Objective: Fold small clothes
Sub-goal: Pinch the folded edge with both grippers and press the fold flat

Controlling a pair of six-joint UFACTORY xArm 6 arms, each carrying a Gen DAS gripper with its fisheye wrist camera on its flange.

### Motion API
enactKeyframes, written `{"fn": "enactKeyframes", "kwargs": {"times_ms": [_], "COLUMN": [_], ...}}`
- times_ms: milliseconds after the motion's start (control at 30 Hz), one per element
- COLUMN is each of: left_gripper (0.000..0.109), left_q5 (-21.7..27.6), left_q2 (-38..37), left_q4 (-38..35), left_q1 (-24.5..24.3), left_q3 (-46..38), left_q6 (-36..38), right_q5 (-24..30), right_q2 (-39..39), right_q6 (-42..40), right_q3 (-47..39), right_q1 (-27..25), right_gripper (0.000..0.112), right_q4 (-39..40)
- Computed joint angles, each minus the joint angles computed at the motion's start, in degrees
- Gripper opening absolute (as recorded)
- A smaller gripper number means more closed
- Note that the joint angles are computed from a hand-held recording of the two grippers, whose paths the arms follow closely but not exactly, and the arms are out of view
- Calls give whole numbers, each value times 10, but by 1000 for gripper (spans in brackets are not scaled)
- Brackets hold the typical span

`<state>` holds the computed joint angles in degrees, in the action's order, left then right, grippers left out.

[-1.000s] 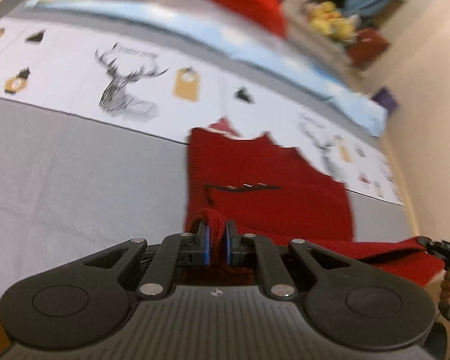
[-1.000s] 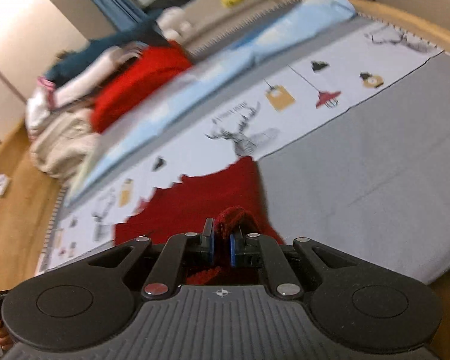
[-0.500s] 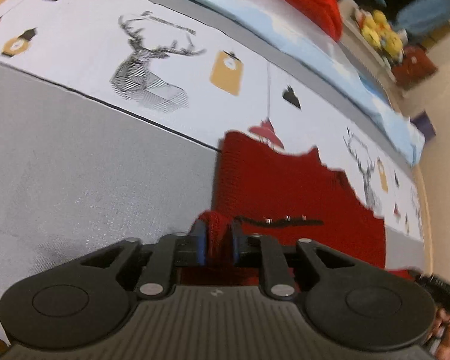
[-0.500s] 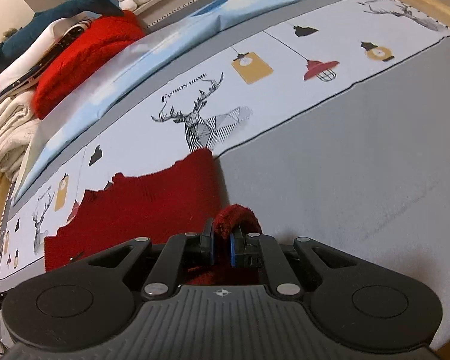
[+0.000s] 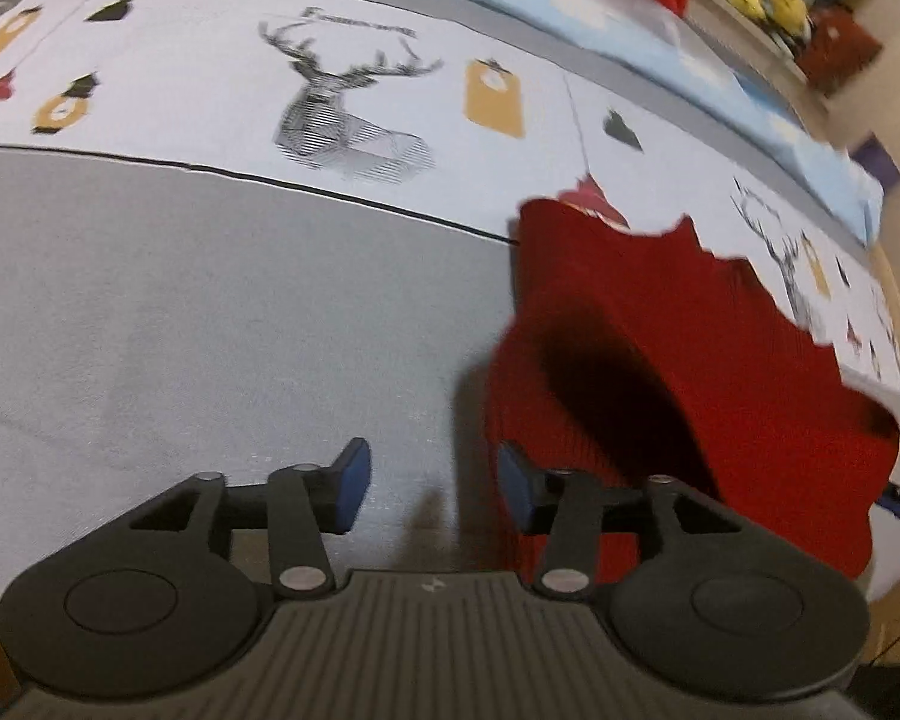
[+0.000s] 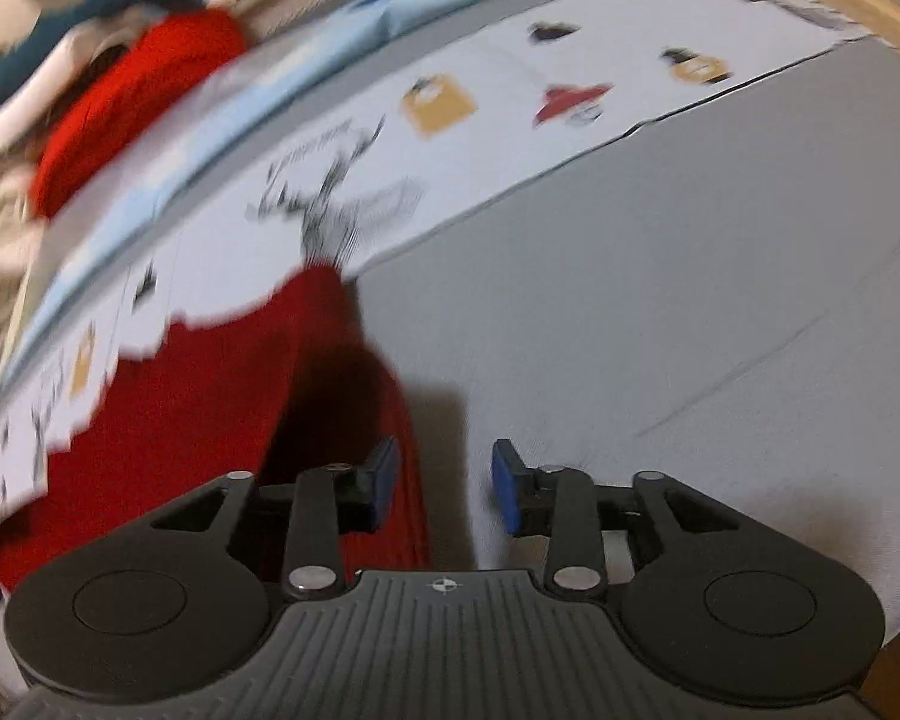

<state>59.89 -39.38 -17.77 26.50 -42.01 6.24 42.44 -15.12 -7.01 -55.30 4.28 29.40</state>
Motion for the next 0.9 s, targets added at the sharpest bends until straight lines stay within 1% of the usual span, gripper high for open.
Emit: {"fn": "enactKeyframes", "kwargs": {"times_ms": [67, 133, 200, 267, 400, 433, 467, 500, 533, 567, 600, 633, 700, 733, 767, 833, 867, 900], "left_gripper": [58, 61, 61, 61, 61, 59, 54, 46, 19, 12, 11, 10, 10, 10, 10, 10, 10, 10], "left_q5": [-15, -36, -60, -91, -145, -155, -167, -178, -188, -198, -213, -229, -269, -289, -317, -366, -397, -415], "left_q2": [2, 6, 16, 29, 52, 56, 61, 64, 66, 68, 66, 63, 54, 49, 44, 39, 39, 41], "left_q4": [-2, -9, -7, -1, -29, -30, -27, -24, -16, -3, 5, 5, -21, -24, -10, 23, 45, 80], "left_q1": [-16, -29, -46, -63, -83, -88, -94, -99, -103, -105, -105, -104, -102, -105, -113, -127, -134, -137], "left_q3": [9, 19, 26, 29, 31, 31, 32, 32, 32, 32, 34, 38, 45, 50, 56, 64, 69, 72], "left_q6": [4, 2, -16, -40, -60, -61, -69, -73, -78, -81, -83, -87, -82, -81, -87, -108, -126, -157], "right_q5": [2, 1, -11, -25, -55, -65, -72, -79, -87, -97, -102, -114, -153, -172, -191, -226, -251, -280], "right_q2": [6, 14, 25, 35, 60, 67, 72, 77, 80, 82, 84, 84, 79, 76, 74, 73, 74, 74], "right_q6": [-8, -22, -31, -24, 12, 23, 31, 38, 44, 52, 58, 75, 110, 115, 111, 108, 104, 88], "right_q3": [3, -1, -7, -14, -29, -32, -35, -38, -40, -41, -43, -43, -35, -32, -30, -27, -26, -24], "right_q1": [16, 26, 36, 45, 57, 59, 61, 62, 63, 65, 66, 67, 69, 69, 70, 77, 83, 90], "right_gripper": [43, 44, 46, 47, 47, 47, 47, 44, 33, 25, 10, 7, 6, 6, 6, 6, 6, 5], "right_q4": [-17, -7, 8, 11, -8, -12, -13, -13, -12, -11, -13, -24, -35, -23, -1, 10, 13, 30]}}
